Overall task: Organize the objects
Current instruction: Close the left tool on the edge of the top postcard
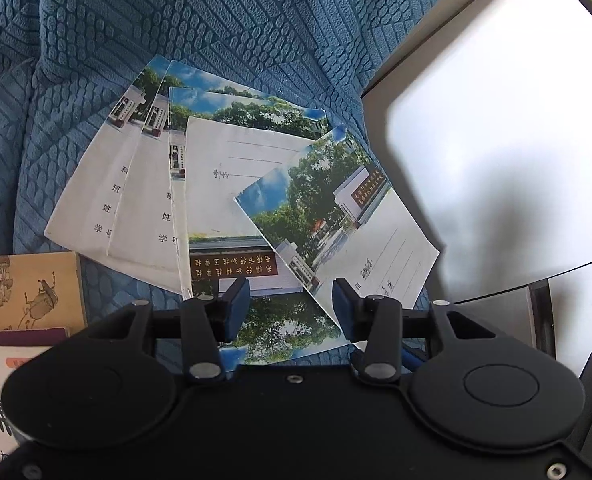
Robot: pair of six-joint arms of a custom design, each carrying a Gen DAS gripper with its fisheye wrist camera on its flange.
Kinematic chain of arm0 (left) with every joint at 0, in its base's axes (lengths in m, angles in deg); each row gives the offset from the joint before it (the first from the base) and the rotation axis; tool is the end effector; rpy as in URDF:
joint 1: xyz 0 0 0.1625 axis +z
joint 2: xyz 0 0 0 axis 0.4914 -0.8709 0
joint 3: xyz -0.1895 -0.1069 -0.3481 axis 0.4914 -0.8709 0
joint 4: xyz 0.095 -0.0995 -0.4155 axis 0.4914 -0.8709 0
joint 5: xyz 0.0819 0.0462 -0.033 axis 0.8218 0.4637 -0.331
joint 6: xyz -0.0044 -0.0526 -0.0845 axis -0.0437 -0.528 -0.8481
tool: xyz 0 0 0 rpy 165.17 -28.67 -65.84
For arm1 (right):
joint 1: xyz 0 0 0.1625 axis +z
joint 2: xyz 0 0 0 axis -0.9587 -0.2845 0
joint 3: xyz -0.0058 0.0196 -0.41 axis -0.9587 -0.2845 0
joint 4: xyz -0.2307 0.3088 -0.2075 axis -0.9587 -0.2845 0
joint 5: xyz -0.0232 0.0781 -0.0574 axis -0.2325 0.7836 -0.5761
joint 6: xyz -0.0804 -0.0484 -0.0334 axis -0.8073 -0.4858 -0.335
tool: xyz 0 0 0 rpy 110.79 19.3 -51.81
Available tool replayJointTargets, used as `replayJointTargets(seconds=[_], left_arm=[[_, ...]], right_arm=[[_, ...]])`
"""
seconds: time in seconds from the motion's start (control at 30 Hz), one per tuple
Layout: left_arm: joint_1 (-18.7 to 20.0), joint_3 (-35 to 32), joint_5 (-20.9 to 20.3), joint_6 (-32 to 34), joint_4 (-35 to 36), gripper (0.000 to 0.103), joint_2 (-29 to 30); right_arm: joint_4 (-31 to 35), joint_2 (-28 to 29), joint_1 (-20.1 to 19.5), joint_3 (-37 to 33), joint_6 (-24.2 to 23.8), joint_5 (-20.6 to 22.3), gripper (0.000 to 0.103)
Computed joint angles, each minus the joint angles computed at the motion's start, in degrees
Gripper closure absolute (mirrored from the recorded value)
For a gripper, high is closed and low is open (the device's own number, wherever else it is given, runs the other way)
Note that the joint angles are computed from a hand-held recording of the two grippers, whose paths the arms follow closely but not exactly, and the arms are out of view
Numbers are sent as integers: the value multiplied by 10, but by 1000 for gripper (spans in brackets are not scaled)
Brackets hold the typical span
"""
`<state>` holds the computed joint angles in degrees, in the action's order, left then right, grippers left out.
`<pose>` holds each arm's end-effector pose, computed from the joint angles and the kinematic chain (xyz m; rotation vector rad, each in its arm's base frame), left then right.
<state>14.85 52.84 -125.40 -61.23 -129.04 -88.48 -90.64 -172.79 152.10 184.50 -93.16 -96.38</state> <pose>-0.3560 -0.6001 -0.0669 -0.0719 2.7896 -0.5845 -0.0126 -0.4815 0.3022 0.7286 -2.1472 0.3632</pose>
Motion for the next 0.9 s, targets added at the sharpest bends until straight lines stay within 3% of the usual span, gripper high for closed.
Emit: replayJointTargets(seconds=[0.13, 0.27, 0.63, 0.73, 0.9], left_arm=[[1, 2, -7, -2, 0, 60, -1], [3, 3, -14, -5, -4, 59, -2], [26, -27, -87, -15, -41, 52, 25], [29, -37, -98, -15, -38, 55, 34], [32, -41, -110, -20, -33, 70, 42]], right_arm=[[-24, 3, 4, 13, -33, 1, 92], [-33, -9, 6, 21, -34, 20, 94], [38, -55, 23, 20, 15, 56, 97], [61, -65, 21, 20, 28, 68, 98], [100, -85, 17, 19, 48, 87, 98]])
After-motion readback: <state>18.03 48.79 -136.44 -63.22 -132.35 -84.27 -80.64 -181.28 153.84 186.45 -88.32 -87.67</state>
